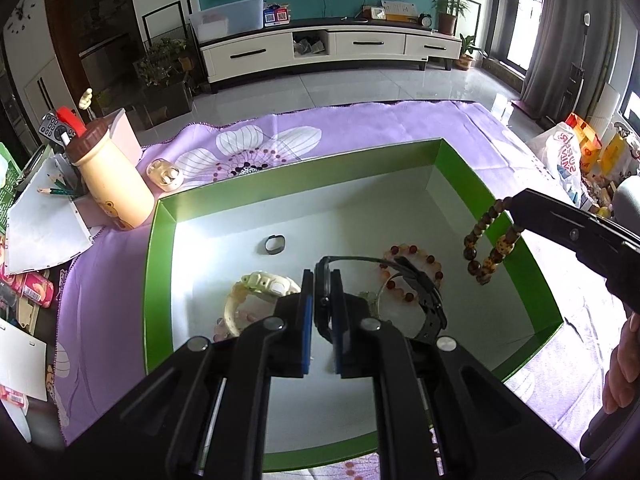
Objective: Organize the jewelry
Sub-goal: 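Lower the black watch into the box with the left tool while the right tool lowers the bead bracelet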
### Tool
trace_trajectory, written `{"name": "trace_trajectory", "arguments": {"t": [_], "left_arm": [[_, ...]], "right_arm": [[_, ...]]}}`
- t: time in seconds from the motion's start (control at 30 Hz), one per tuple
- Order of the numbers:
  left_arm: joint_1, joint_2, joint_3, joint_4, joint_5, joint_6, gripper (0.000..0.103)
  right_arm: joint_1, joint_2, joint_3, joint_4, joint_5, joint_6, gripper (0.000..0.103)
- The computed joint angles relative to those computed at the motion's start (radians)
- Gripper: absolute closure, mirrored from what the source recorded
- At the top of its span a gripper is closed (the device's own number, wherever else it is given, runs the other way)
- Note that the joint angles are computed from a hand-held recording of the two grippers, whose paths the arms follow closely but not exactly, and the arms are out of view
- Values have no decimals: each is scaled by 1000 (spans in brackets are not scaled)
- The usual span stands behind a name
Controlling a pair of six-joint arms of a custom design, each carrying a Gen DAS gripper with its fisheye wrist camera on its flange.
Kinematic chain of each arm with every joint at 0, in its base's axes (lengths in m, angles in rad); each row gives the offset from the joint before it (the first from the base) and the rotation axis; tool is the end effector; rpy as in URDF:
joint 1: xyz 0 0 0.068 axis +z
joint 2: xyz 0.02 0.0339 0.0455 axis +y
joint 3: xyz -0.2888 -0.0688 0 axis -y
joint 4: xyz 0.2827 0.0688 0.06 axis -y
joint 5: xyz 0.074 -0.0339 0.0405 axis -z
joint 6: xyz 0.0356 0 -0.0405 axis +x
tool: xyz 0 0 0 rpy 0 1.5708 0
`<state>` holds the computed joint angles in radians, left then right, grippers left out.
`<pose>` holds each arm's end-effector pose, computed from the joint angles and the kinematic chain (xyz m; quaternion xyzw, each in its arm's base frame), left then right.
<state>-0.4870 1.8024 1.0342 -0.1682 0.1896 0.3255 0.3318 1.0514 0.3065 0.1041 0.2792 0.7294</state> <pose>0.3467 -0.1912 0.1535 0.4009 0.8572 -0.1147 0.3022 0.2035 0.0598 0.1520 0.2360 0.8554 0.1174 0.4459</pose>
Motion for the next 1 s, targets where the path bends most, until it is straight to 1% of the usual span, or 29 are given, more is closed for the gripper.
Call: {"name": "trace_trajectory", "arguments": {"t": [0.53, 1.0], "left_arm": [[-16, 43, 13, 9, -39, 17, 95], [-19, 81, 25, 11, -72, 26, 95]], "right_arm": [[-9, 79, 14, 16, -16, -14, 96], [-4, 144, 38, 10, -5, -23, 96]]}}
